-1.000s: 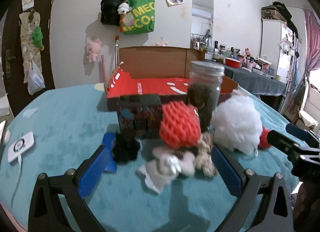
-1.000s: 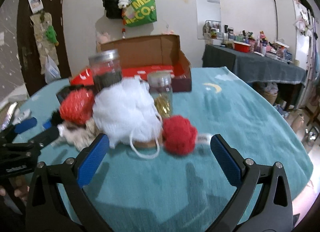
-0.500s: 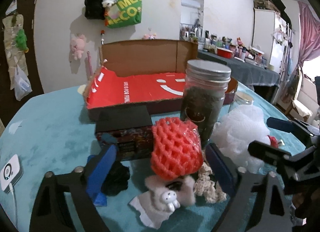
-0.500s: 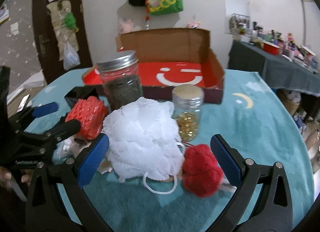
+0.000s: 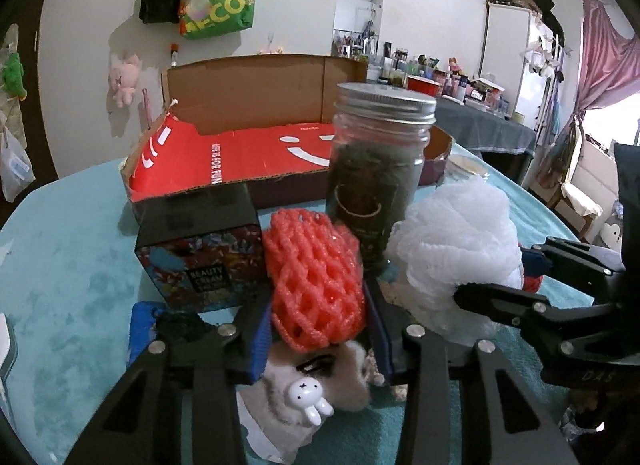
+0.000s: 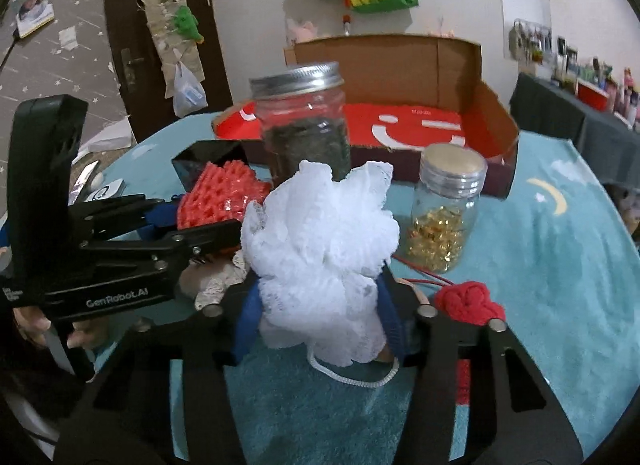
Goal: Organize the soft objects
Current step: 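Grasp the red mesh net with the left tool while the right tool grasps the white bath puff, then carry the red net and white puff into the red-lined cardboard box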
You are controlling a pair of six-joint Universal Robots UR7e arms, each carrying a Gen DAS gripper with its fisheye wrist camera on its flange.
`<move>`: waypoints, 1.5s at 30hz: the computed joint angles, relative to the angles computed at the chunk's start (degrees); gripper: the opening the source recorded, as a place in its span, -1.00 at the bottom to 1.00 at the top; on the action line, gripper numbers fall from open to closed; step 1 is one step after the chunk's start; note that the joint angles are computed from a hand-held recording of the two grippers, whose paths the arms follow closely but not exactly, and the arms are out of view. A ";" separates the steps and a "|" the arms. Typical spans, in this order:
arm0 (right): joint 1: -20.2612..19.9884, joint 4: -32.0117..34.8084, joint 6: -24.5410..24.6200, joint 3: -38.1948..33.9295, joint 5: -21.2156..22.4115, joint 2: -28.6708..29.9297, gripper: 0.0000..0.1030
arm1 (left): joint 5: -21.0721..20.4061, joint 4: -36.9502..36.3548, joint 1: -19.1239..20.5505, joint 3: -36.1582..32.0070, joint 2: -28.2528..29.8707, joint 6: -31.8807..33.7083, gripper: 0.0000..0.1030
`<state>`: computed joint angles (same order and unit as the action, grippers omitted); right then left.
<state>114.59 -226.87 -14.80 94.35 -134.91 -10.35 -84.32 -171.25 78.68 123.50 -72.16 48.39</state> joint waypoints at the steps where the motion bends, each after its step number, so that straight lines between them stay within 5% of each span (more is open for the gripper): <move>1: 0.09 -0.45 -0.52 -0.26 -0.23 0.21 -0.17 | -0.12 0.20 0.17 -0.23 -0.06 0.29 -0.16; 8: 0.71 -5.31 -1.74 0.07 -0.33 0.75 -0.34 | -2.27 0.07 0.52 0.49 -2.20 1.32 -0.17; 28: 3.65 -18.47 -10.78 2.18 0.28 -2.34 -0.38 | -6.88 -0.68 -0.88 -3.36 -4.02 4.35 -0.17; 35: 3.44 -15.43 -14.10 2.03 -0.03 -6.00 -0.37 | -6.99 4.19 -2.54 -7.85 -2.55 6.93 -0.17; 45: 1.95 -1.52 -15.48 -0.65 -0.92 -12.15 -0.37 | -2.53 13.74 -5.47 -16.56 1.63 8.84 -0.17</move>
<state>116.54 -228.38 -30.29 93.69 -135.84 -22.50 -86.85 -157.52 73.21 106.94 -70.53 57.24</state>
